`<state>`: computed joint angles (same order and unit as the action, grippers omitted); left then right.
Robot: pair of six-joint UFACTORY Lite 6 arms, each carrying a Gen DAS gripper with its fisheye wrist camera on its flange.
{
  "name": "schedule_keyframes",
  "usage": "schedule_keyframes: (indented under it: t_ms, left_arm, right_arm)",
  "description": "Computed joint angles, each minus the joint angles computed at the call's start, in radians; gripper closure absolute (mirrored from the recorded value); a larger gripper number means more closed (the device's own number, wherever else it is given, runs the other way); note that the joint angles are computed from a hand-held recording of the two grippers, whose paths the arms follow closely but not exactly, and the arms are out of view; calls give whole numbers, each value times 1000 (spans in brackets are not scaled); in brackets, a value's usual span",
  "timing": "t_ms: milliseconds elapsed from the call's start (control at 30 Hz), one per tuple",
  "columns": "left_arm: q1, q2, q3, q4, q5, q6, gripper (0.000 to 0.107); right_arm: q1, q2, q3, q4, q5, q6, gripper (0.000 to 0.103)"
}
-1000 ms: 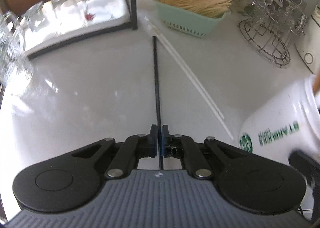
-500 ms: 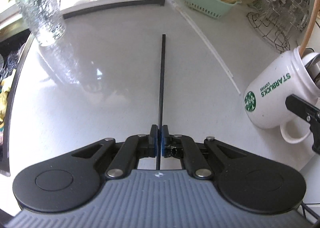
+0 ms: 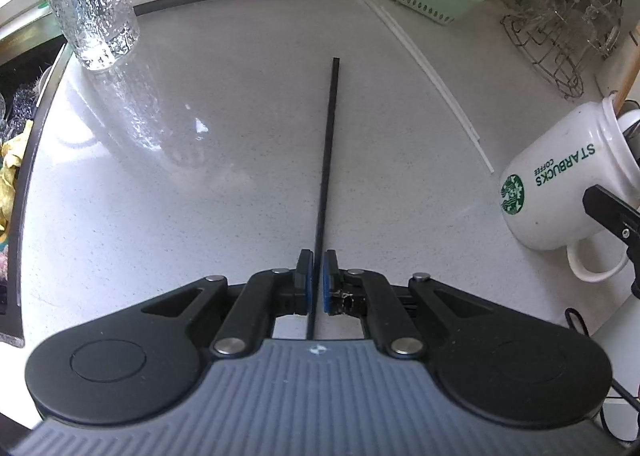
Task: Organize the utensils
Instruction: 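Open the left tool and regrasp the chopstick nearer its end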
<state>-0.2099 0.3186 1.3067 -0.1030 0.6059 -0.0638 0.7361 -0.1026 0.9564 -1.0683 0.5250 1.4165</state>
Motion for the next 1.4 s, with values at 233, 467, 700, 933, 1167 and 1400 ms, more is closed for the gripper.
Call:
schedule_keyframes:
  t_ms: [233, 467, 700, 933, 1167, 1400]
  left_arm:
    - [38, 51, 73, -31, 17, 70, 87]
    - [30, 182, 236, -57, 13, 140, 85]
    - [5, 365, 476, 2, 18, 111, 85]
    - [20, 528, 727, -8, 96, 143, 86]
    - [-2, 742, 1063, 12, 210, 147, 86]
    - [-30, 857, 1249, 103, 288, 139, 86]
  right_arm:
    - [23, 10, 7, -18, 39, 47, 19]
    - [29, 23, 27, 9, 59, 30, 19]
    - [30, 36, 48, 43, 73, 7, 19]
    - [23, 63, 100, 135, 98, -79, 19]
    - [24, 70, 108, 146, 108, -82, 19]
    - [16, 74, 119, 174, 104, -124, 19]
